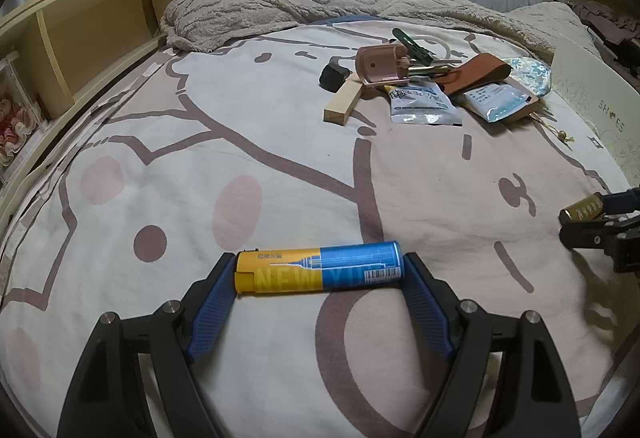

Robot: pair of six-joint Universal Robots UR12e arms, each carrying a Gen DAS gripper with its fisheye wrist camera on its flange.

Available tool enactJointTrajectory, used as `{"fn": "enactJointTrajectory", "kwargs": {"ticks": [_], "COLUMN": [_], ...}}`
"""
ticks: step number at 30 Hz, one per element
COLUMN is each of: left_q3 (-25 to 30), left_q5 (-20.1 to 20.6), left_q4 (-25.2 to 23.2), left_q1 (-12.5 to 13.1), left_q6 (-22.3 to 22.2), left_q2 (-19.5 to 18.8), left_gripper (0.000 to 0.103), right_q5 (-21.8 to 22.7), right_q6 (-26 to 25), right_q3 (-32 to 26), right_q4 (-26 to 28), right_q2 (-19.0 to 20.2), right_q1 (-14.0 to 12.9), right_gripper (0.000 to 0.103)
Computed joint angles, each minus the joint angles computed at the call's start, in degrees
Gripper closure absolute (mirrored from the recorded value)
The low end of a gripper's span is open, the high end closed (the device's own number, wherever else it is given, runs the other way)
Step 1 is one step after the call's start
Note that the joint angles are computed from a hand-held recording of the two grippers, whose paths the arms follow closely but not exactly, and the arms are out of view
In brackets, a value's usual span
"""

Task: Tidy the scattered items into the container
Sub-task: 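Lift both lighters, left and right grippers holding them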

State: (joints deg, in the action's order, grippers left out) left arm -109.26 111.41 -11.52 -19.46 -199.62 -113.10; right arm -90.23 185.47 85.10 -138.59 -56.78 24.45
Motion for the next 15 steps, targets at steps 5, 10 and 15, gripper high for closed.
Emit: {"fn": "enactJointTrajectory", "kwargs": {"ticks": [5,10,15], "left_q3": [0.0,0.0,0.1], "left_q5": [0.2,0.2,-0.2], "left_q4": [0.0,0.0,-0.6], "left_q1": [0.0,-0.1,0.0], "left_q6": [0.0,0.0,-0.3], "left_q2": [0.0,0.0,0.1], "left_gripper": [0.022,0.022,0.022], "right_q5": [0.0,0.2,0.7], "right_q6": [-2.2,-3.9,-5.3], "right_q3": [0.5,0.6,1.0], "right_q4": [-0.6,-0.8,-1.1], "right_q2": [-0.2,-0.3,-0.7], "right_q1": [0.1,0.1,0.0], "right_gripper": [0.021,0.021,0.021]}}
